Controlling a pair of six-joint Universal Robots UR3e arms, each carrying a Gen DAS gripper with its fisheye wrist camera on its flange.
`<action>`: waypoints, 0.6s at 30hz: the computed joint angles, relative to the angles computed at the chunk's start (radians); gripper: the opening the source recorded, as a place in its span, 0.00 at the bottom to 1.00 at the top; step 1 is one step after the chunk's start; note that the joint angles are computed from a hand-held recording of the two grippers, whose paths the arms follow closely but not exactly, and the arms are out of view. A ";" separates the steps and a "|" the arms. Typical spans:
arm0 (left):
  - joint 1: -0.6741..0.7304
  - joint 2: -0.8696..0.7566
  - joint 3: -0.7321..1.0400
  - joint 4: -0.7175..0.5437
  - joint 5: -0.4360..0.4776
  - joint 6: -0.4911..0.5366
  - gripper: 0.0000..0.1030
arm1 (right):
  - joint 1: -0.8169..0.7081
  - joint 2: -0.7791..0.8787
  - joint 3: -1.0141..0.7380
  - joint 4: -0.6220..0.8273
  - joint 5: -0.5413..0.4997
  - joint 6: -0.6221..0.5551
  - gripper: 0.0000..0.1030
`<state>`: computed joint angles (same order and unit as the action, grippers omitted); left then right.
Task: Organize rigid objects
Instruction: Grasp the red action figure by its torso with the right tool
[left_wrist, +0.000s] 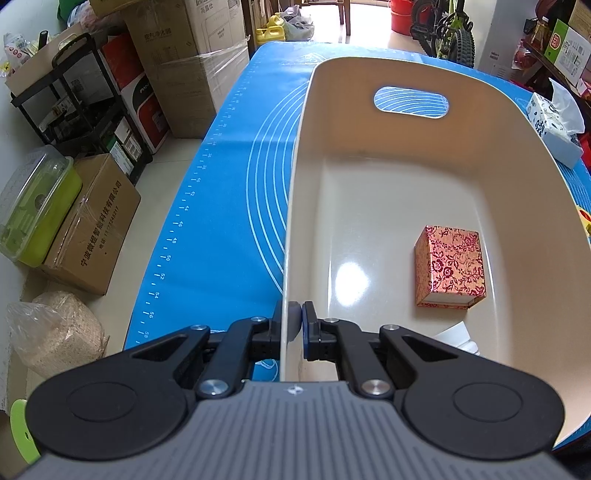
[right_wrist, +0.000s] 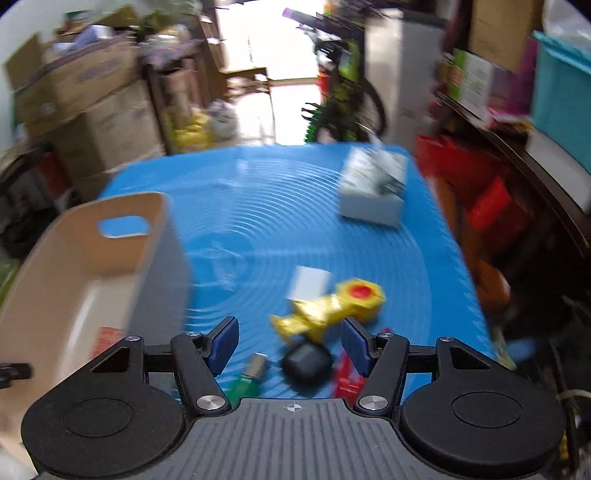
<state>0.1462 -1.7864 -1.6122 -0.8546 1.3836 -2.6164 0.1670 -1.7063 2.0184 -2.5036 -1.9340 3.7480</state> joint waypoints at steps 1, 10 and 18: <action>-0.001 0.001 -0.001 0.001 0.001 0.000 0.09 | -0.022 -0.011 0.017 0.009 0.006 0.000 0.66; 0.005 -0.004 0.003 -0.001 -0.001 0.001 0.10 | -0.232 -0.057 0.172 0.036 0.230 -0.021 0.64; 0.007 -0.003 0.002 -0.002 -0.003 0.003 0.10 | -0.252 0.014 0.170 0.032 0.271 -0.031 0.50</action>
<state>0.1532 -1.7892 -1.6105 -0.8565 1.3808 -2.6138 -0.0851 -1.6920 2.1889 -2.4720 -1.6633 3.7172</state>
